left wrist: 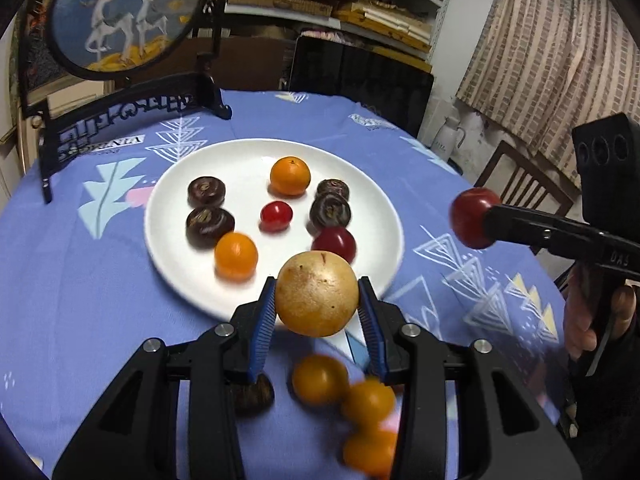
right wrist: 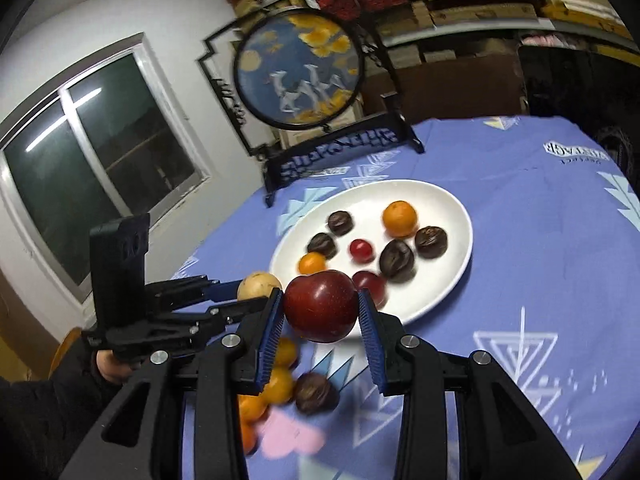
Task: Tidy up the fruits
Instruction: 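Carry the golden fruit and plum onto the plate and open both tools, then move both tools back to the fruit cluster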
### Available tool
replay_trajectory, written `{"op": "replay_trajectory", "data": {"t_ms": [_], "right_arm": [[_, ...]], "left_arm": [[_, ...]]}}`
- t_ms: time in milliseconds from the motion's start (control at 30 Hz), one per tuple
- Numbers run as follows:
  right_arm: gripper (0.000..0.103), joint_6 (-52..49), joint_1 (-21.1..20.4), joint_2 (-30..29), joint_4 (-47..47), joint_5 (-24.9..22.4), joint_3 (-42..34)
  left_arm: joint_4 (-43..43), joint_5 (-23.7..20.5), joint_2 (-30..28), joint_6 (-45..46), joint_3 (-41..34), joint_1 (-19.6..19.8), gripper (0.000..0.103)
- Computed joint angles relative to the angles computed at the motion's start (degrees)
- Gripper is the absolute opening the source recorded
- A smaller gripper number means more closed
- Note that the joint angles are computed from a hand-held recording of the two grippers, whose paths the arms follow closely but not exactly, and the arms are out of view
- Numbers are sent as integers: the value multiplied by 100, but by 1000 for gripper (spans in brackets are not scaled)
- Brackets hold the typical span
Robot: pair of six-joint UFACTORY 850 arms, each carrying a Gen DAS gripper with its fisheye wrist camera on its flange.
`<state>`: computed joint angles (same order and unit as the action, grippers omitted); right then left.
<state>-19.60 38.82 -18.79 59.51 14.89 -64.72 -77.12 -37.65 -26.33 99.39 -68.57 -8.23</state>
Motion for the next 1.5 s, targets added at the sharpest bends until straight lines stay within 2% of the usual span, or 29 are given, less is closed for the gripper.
{"op": "replay_trajectory", "data": {"t_ms": [133, 233, 433, 600, 800, 833, 900, 1100, 1200, 1300, 1333, 1500], "right_arm": [[38, -626, -249, -485, 623, -279, -375], [38, -1727, -332, -819, 1656, -363, -642], [40, -3223, -294, -1083, 2984, -68, -881], [45, -1944, -309, -987, 1719, 75, -673], [49, -313, -258, -745, 196, 509, -289], [53, -205, -248, -712, 129, 593, -237], [55, -84, -243, -675, 71, 683, -178], [56, -161, -213, -666, 214, 824, -144], [64, -247, -119, -584, 397, 1040, -33], [66, -134, -38, -479, 379, 1173, 105], [67, -117, -3, -439, 406, 1215, 158], [67, -10, 156, -298, 442, 1233, 371]], "left_arm": [[380, 122, -412, -615, -500, -150, 39], [560, 173, -596, -796, -674, -227, 39], [1060, 275, -846, -1232, -900, -327, 40], [759, 232, -843, -1007, -863, -277, 57], [143, 71, -748, -637, -729, -108, 62], [27, 23, -732, -586, -706, -72, 67], [-304, 4, -661, -346, -607, -16, 70], [-595, -107, -533, 109, -413, 26, 70], [-778, -99, -416, 388, -248, 40, 70], [-1065, -99, -274, 651, -46, 136, 82], [-1148, -111, -239, 708, 7, 179, 83], [-893, -140, -105, 508, 246, 400, 83]]}}
